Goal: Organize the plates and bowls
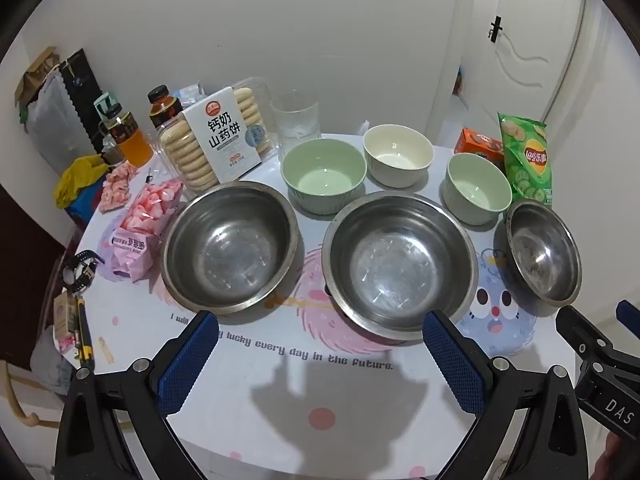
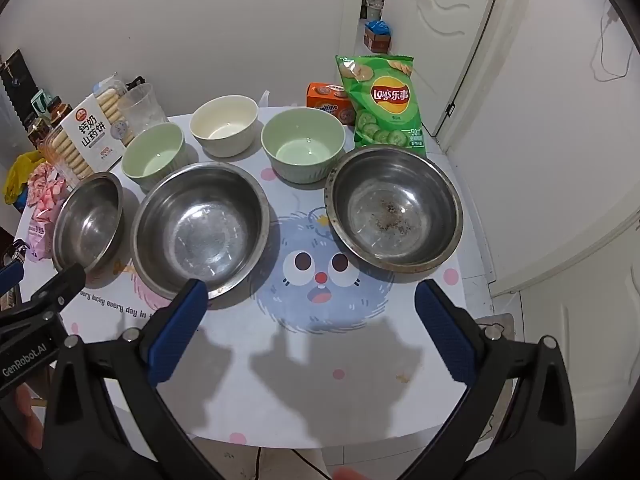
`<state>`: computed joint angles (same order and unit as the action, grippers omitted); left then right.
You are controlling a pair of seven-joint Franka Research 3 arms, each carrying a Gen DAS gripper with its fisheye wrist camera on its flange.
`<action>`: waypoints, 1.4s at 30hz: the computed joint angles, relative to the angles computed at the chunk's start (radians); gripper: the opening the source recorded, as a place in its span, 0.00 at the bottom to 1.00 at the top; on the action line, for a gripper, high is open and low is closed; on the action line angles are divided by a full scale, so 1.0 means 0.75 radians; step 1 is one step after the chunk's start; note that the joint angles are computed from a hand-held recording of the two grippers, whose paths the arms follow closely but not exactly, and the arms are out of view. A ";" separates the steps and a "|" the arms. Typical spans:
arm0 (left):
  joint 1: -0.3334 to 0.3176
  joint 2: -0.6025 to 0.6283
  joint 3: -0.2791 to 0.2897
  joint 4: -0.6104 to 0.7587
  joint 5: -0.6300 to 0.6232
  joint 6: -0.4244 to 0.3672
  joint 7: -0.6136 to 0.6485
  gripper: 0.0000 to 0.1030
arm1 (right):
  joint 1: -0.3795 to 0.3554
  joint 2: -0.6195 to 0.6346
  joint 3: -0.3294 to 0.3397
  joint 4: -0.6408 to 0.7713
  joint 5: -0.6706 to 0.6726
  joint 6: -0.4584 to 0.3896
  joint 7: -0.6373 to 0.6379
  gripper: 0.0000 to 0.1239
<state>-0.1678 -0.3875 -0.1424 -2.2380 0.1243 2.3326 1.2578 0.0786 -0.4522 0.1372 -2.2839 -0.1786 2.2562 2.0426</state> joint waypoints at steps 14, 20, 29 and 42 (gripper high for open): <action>0.002 0.012 -0.004 0.005 0.001 0.009 -0.006 1.00 | -0.001 0.005 -0.004 0.000 0.000 0.006 -0.005 0.83; 0.000 0.017 -0.006 0.013 0.004 0.007 -0.011 1.00 | -0.001 0.006 -0.003 0.001 -0.002 0.006 -0.002 0.83; -0.007 0.016 0.009 0.023 -0.024 0.007 0.012 1.00 | -0.002 0.005 0.001 0.006 -0.004 -0.002 0.003 0.83; -0.005 0.002 0.013 -0.001 -0.048 0.023 0.030 1.00 | -0.006 0.000 -0.002 0.007 0.007 -0.001 0.015 0.83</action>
